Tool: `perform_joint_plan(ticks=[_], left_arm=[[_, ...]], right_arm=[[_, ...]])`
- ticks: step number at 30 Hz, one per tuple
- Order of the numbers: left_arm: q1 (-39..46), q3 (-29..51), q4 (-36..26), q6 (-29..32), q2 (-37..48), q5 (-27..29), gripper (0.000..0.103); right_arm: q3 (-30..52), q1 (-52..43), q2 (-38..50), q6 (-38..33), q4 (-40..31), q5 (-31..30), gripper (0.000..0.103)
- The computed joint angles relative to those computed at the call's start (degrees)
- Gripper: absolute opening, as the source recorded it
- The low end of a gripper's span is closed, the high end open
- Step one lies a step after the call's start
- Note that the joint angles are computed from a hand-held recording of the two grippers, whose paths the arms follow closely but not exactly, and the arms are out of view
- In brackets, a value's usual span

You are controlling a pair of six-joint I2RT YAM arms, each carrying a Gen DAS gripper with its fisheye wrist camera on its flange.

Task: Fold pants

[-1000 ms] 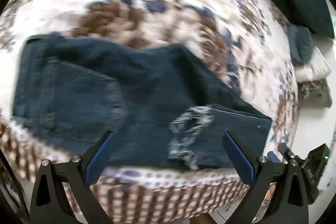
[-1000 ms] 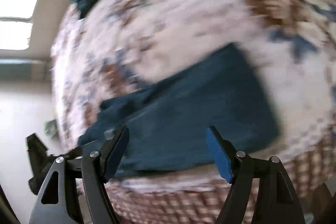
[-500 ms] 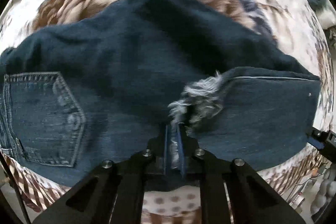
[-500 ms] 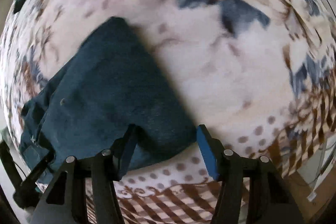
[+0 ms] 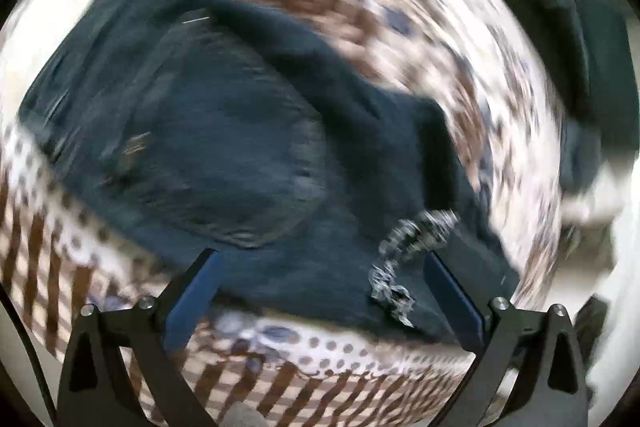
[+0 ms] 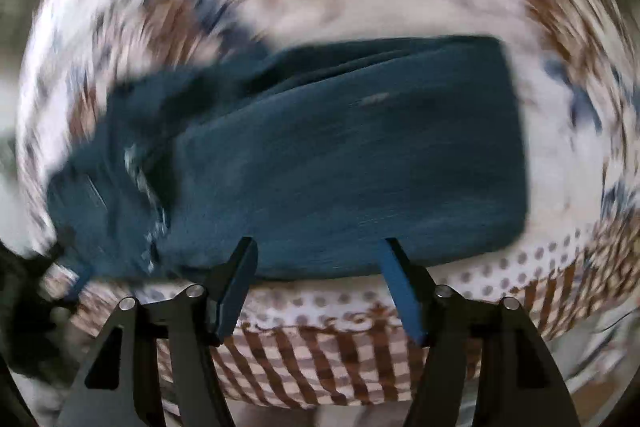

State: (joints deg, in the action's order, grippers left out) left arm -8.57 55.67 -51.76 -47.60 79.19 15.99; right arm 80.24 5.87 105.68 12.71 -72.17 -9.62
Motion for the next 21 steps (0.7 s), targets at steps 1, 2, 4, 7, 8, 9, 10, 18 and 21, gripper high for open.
perform_joint_plan(ticks=[1, 2, 4, 7, 8, 9, 10, 18, 21], left_arm=[[2.80, -1.47, -0.20, -0.14, -1.53, 0.95, 0.103], [6.69, -3.19, -1.07, 0.13, -3.44, 1.45, 0.103], [12.62, -4.63, -1.62, 0.97, -5.08, 1.71, 0.103], [21.76, -7.36, -1.43, 1.99, -8.70, 1.21, 0.102], [25.85, -8.62, -0.74, 2.24, -9.65, 1.77, 0.102], [27.06, -9.78, 1.09, 1.14, -9.58, 2.11, 0.100], [30.24, -11.00, 2.19, 1.63, -10.27, 3.14, 0.094], [39.58, -19.64, 22.60, -1.23, -2.64, 9.78, 0.080], [42.45, -21.20, 24.36, -1.11, -3.16, 12.67, 0.080]], right_arm=[[0.35, 1.51, 0.07, 1.71, 0.17, 1.13, 0.066], [0.83, 2.56, 0.07, 4.25, 1.09, 2.26, 0.066], [1.33, 2.00, 0.02, 7.55, 2.82, 1.20, 0.066], [3.68, 1.14, 2.64, 10.10, 2.88, -1.62, 0.066], [4.49, 1.62, 3.56, 10.12, 2.74, -1.75, 0.066], [6.01, 2.66, 4.96, 10.05, 2.46, -1.46, 0.066], [7.46, 3.86, 6.49, 10.13, 2.61, -1.21, 0.066], [19.29, 14.38, 15.92, 11.40, -0.93, 0.98, 0.066], [22.33, 15.80, 18.17, 11.95, -2.17, 0.66, 0.066]])
